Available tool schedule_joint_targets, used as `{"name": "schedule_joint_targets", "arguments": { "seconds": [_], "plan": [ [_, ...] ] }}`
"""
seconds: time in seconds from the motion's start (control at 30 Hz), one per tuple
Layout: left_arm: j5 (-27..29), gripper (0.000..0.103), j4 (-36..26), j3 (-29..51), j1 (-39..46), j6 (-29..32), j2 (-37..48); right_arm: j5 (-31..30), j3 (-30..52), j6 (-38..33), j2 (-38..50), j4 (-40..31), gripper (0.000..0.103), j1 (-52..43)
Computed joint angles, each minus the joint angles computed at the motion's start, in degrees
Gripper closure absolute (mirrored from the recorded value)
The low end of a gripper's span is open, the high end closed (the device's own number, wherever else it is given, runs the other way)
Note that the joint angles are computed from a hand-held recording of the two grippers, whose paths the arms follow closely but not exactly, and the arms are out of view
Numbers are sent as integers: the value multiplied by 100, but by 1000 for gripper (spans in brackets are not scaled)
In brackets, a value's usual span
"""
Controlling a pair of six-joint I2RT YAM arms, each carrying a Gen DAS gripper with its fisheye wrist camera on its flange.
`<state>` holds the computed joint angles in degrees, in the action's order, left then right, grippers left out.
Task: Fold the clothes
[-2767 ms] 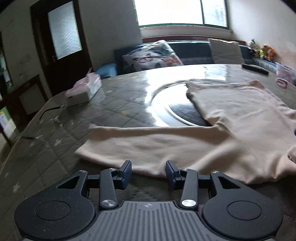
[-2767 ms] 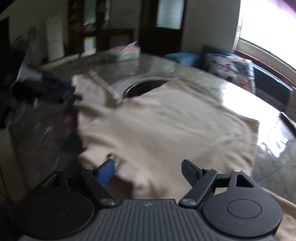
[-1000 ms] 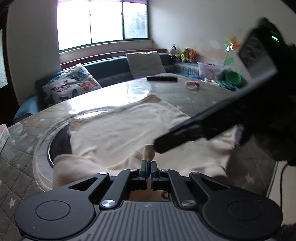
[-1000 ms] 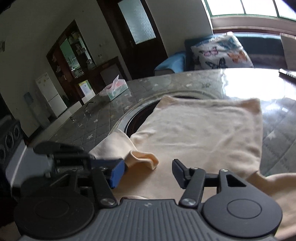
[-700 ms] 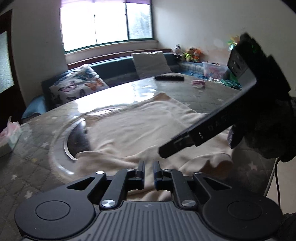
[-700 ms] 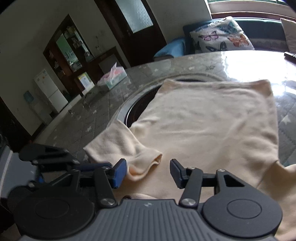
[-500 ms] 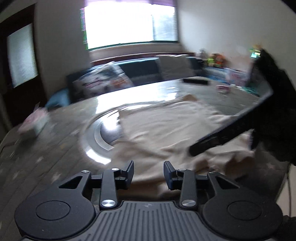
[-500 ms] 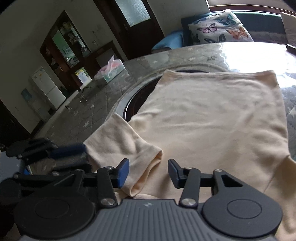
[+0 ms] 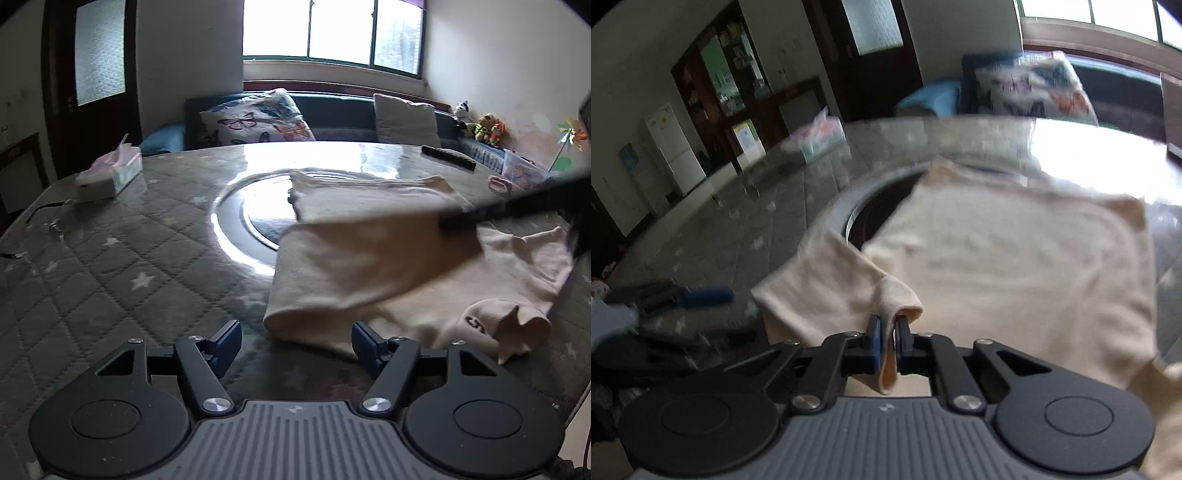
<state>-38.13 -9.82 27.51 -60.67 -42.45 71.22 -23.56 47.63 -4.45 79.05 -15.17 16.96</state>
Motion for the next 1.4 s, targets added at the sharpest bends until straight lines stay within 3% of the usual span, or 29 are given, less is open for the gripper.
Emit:
{"name": "schedule_joint_targets", "arguments": {
  "seconds": [0.27,0.4,0.47,0.67,0.77,0.83,1.13,1.27,1.4],
  "plan": [
    [-113,36,125,469,-47,64,845,-10,771,-453,-712,-475,97,-229],
    [-213,46,19,540,-126,-44,993,10,876,-675,-1046,-573,97,-419],
    [-253,57,-63,549,-212,-117,959,56,853,-783,-1100,-577,97,-552],
    [-431,62,-304,612,-464,-89,971,307,485,-933,-803,-572,97,-956],
    [-376,62,-403,591,-492,27,852,430,212,-973,-546,-552,96,-1105],
    [-317,61,-512,560,-503,127,697,543,53,-999,-391,-519,88,-1160],
    [-299,61,-1119,660,-291,750,-221,300,-398,-1079,-569,-127,88,-1560],
    [-136,61,-642,831,-32,1119,-39,70,-406,-1052,-254,123,88,-1485],
    [273,62,22,1085,345,1516,567,248,-378,-922,214,458,87,-1349]
  ]
}}
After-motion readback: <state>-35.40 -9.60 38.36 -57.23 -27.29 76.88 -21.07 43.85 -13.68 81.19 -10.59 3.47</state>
